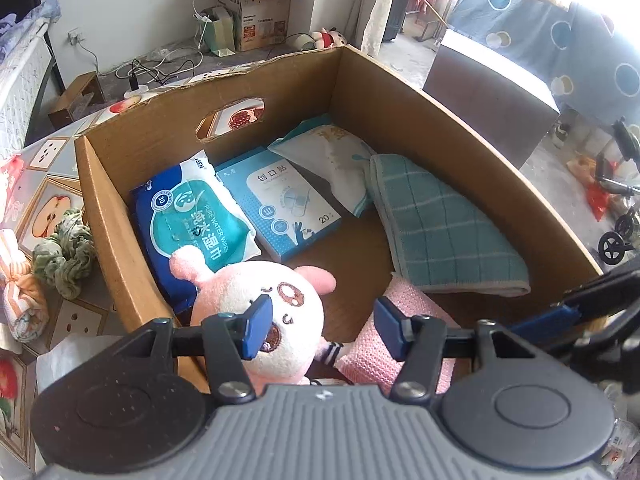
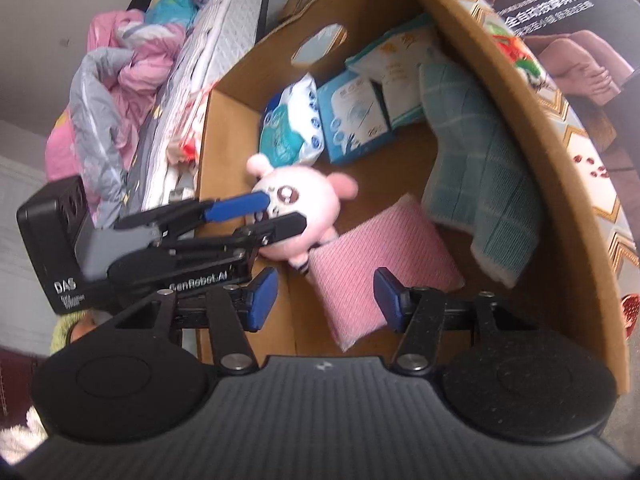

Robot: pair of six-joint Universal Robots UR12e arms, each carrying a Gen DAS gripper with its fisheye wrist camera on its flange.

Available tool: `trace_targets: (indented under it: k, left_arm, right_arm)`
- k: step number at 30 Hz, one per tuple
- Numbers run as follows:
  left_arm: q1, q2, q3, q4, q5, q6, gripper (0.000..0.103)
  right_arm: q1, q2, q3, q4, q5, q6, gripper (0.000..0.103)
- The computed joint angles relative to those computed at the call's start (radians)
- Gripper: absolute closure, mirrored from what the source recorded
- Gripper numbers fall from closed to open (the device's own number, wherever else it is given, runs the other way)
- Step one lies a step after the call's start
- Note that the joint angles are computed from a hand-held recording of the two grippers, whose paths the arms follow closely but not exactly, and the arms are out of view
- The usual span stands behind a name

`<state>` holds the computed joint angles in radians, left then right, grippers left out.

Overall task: Organize soft objects
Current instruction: 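Carry the pink sponge into the box beside the bunny, then press the pink sponge upright between bunny and towel with the right gripper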

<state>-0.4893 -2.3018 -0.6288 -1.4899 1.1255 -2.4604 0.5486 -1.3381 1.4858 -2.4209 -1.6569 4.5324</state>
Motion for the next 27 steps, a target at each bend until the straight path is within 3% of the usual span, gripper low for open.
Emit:
trace_targets:
  k: [6, 15, 20, 27]
  left_arm:
    - [0.015, 0.006, -0.011, -0.004, -0.024, -0.02, 0.046]
    - [0.033, 0.04, -0.064, 0.045, -0.046, -0.008, 0.046]
    - [0.053, 0.054, -0.075, 0.047, -0.097, -0.012, 0.046]
    - [0.079, 0.084, -0.109, 0.034, -0.163, 0.008, 0.045]
  right_arm:
    - [-0.02, 0.021, -0.019, 0.065, 0.13, 0.076, 0.037]
    - [-0.049, 0.041, -0.013, 0.134, 0.152, 0.161, 0.033]
    - [-0.048, 0.053, -0.033, 0.158, 0.119, 0.128, 0.036]
    - [-0.028, 0.081, -0.115, 0.241, -0.03, -0.039, 0.044]
